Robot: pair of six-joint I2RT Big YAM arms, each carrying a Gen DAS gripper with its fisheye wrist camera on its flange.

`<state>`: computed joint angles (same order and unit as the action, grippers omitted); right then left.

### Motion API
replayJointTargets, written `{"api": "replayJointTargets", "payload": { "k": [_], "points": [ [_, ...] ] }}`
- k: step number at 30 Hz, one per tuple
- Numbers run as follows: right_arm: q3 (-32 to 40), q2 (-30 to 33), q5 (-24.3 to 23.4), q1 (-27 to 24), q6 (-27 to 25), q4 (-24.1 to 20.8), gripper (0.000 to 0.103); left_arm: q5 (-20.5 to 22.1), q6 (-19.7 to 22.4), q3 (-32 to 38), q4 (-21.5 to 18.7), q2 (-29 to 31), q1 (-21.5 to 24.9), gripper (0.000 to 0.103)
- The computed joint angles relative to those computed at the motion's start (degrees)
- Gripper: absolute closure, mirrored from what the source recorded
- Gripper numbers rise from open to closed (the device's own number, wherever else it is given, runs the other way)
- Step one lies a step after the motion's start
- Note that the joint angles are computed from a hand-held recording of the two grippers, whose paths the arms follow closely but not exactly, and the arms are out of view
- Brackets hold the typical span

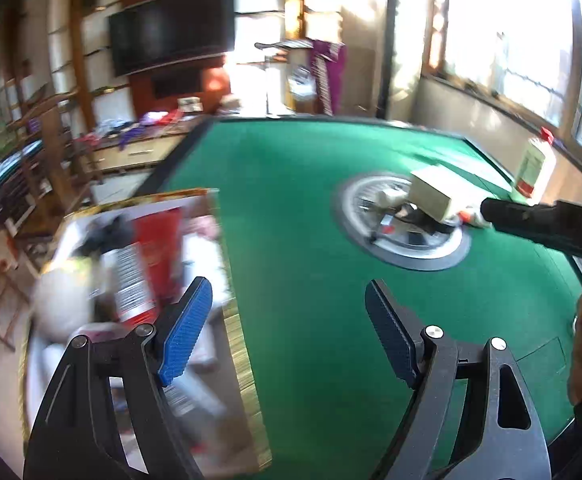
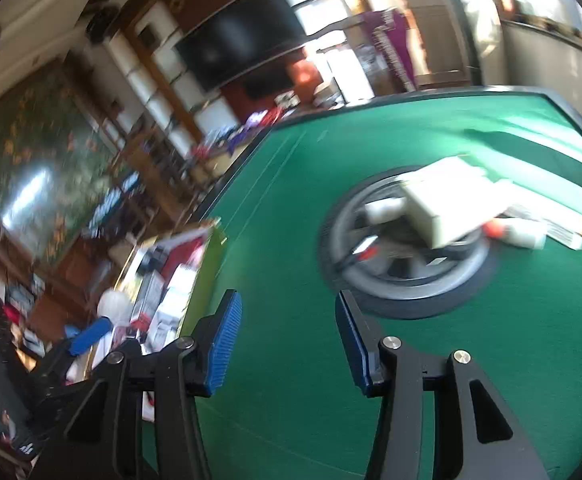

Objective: Organize objects
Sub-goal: 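Move both tools back to the pile on the green table, then grasp the black marker with the left tool while the right grasps the orange-capped white bottle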

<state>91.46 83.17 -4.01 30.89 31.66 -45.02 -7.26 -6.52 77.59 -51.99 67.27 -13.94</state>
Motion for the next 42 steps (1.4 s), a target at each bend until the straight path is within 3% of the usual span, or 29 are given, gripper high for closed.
{"api": "replayJointTargets", "payload": {
  "k": [4, 8, 9, 13, 17, 18, 20, 21, 26, 32, 35, 38, 41, 42],
  "points": [
    [-5.6, -4.1, 2.1, -4.9, 1.5, 2.3, 0.053, 0.2, 1.5, 9.8, -3.3, 12.3, -3.8, 0.024],
    [-7.7, -5.4, 2.5, -8.9, 4.8, 3.1, 0.053, -0.2, 1.7, 19.9, -7.6, 22.8, -4.8, 0.034],
    [-8.0, -5.5, 1.2, -9.6, 5.8, 3.6, 0.053, 0.2, 1.2, 21.5, -8.1, 24.5, -4.6, 0.039],
    [-9.1, -6.2, -0.7, -11.2, 7.4, 5.1, 0.053, 2.8, 0.7, 28.4, -12.8, 31.4, -4.2, 0.04],
    [-8.9, -6.0, -1.1, -11.3, 7.3, 5.3, 0.053, 0.5, 1.5, 30.7, -13.8, 34.5, -5.1, 0.04],
    [-9.0, -5.9, -0.6, -11.2, 7.2, 5.5, 0.053, 1.0, 0.9, 29.7, -11.9, 34.1, -4.9, 0.044],
    [-9.4, -6.0, -0.1, -11.3, 7.0, 6.0, 0.053, 3.2, -1.1, 29.4, -10.8, 34.1, -4.3, 0.063],
    [-9.5, -5.9, 0.3, -11.4, 6.9, 6.1, 0.053, 3.6, -1.9, 29.3, -10.6, 34.1, -4.1, 0.087],
    [-9.2, -4.3, 0.6, -12.9, 7.4, 5.1, 0.053, 3.1, -2.7, 22.3, -7.9, 28.9, -3.9, 0.088],
    [-3.5, 2.6, -0.9, -15.0, 5.5, 0.6, 0.053, 6.3, -3.2, 10.2, -3.6, 19.5, -3.2, 0.088],
    [1.2, 7.1, -0.5, -15.6, 3.1, -1.6, 0.053, 8.2, -3.2, 9.1, -2.5, 18.7, -2.4, 0.089],
    [3.5, 9.9, 3.7, -15.6, -0.4, -1.4, 0.053, 9.6, -2.8, 8.3, -1.5, 18.2, -1.8, 0.089],
    [3.0, 10.9, -0.2, -16.2, -1.4, 0.5, 0.052, 10.6, -2.5, 7.9, -1.2, 18.0, -1.3, 0.089],
    [3.5, 11.3, -1.2, -16.2, -2.1, -0.7, 0.052, 10.8, -2.3, 7.9, -1.2, 17.9, -1.2, 0.088]
  ]
}}
